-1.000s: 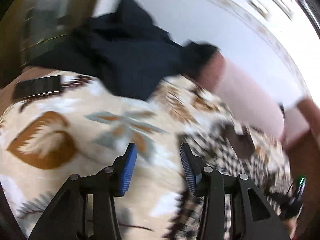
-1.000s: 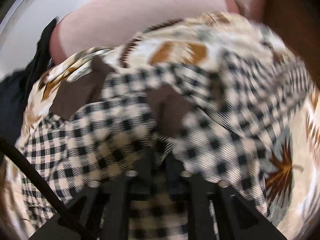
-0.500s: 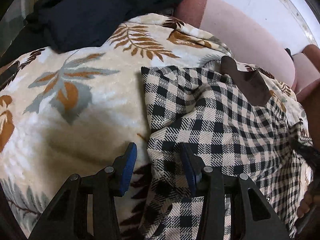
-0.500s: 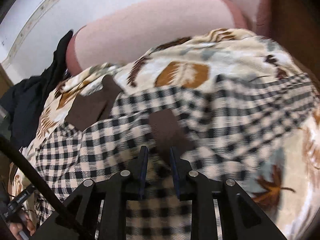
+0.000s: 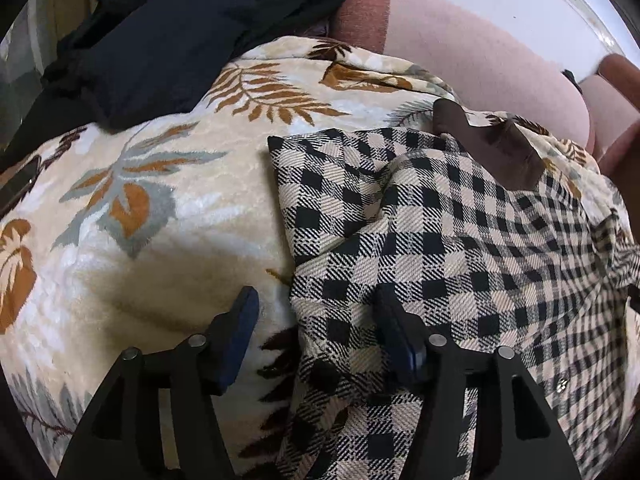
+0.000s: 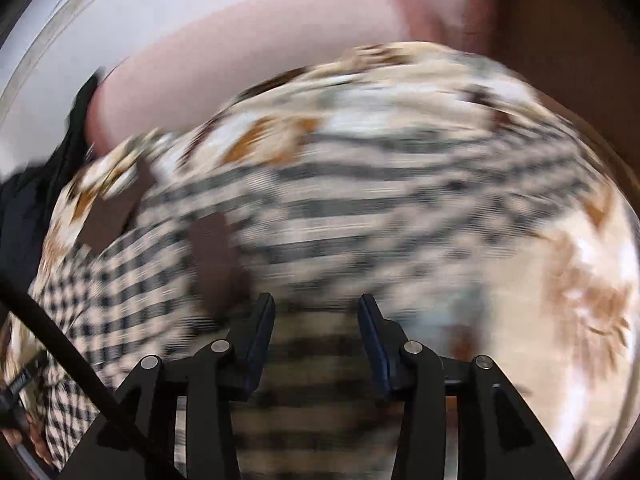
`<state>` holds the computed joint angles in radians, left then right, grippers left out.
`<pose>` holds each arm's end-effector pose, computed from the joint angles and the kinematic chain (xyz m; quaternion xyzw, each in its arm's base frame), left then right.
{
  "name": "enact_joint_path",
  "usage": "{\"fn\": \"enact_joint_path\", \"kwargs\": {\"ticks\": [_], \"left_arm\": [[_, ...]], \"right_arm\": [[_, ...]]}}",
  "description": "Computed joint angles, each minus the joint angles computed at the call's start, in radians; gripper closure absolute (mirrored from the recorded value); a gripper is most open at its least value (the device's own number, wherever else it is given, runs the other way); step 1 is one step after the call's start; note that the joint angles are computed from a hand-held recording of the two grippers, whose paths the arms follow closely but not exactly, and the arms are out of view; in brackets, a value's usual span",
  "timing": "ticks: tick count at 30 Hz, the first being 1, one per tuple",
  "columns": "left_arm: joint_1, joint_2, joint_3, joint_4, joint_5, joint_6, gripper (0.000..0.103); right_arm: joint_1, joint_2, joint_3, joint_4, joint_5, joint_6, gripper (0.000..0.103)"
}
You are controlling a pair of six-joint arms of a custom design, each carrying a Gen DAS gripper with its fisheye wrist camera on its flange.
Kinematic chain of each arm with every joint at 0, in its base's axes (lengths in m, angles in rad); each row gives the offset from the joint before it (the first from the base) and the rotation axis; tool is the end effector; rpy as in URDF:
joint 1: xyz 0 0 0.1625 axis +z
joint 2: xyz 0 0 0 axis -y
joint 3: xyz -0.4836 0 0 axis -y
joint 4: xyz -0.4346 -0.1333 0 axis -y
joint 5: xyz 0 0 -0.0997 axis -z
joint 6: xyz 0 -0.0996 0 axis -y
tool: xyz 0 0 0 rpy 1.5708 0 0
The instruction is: Fold large clothes
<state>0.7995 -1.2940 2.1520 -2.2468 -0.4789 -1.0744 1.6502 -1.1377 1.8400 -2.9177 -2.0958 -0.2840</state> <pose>-0.1938 -0.5174 0.2357 -0.0818 0.8485 -0.3654 0.3740 0.1360 -0.6575 0.3117 0.0847 -0.9158 0.2792 0.2761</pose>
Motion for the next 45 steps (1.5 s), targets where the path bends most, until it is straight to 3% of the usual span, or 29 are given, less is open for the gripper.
{"fn": "enact_joint_path", "kwargs": {"ticks": [4,8,11,14,20,22,23,24,26,29,33,35,41,45], "left_arm": [[-0.006,0.003,0.042,-0.131,0.013,0.080,0.034],[0.001,-0.003,0.072,-0.263,-0.007,0.150,0.031],[0.000,0.004,0.048,-0.143,0.016,0.097,0.030],[-0.004,0.021,0.014,-0.008,0.039,0.025,0.028],[-0.003,0.025,-0.003,0.062,0.045,-0.019,0.026],[-0.003,0.029,-0.013,0.098,0.050,-0.044,0.025],[-0.004,0.032,-0.018,0.122,0.054,-0.061,0.025],[-0.005,0.034,-0.023,0.144,0.058,-0.076,0.024],[-0.007,0.035,-0.029,0.171,0.060,-0.093,0.022],[-0.007,0.035,-0.032,0.180,0.057,-0.104,0.022],[-0.011,0.021,-0.061,0.260,0.025,-0.183,0.023],[-0.023,-0.001,-0.044,0.193,0.015,-0.172,0.023],[-0.089,-0.038,-0.016,0.106,0.089,-0.120,0.023],[-0.094,-0.054,0.020,-0.062,0.069,-0.023,0.023]], "right_arm": [[-0.104,-0.059,-0.036,0.000,0.013,0.096,0.055],[-0.212,-0.081,-0.106,0.009,0.138,0.228,0.055],[-0.274,-0.077,-0.168,0.043,0.287,0.329,0.055],[-0.298,-0.048,-0.226,0.032,0.342,0.351,0.055],[-0.322,0.005,-0.309,0.016,0.414,0.385,0.056],[-0.322,0.018,-0.332,0.033,0.415,0.392,0.066],[-0.327,0.017,-0.337,0.048,0.426,0.401,0.084],[-0.333,0.015,-0.342,0.069,0.444,0.410,0.096],[-0.337,0.001,-0.338,0.064,0.446,0.441,0.099],[-0.325,-0.031,-0.324,0.030,0.382,0.479,0.099],[-0.265,-0.036,-0.312,-0.029,0.242,0.411,0.099],[-0.228,-0.029,-0.308,-0.051,0.212,0.366,0.099],[-0.093,0.018,-0.280,-0.037,0.239,0.212,0.099],[-0.010,0.059,-0.248,0.021,0.282,0.145,0.099]]}}
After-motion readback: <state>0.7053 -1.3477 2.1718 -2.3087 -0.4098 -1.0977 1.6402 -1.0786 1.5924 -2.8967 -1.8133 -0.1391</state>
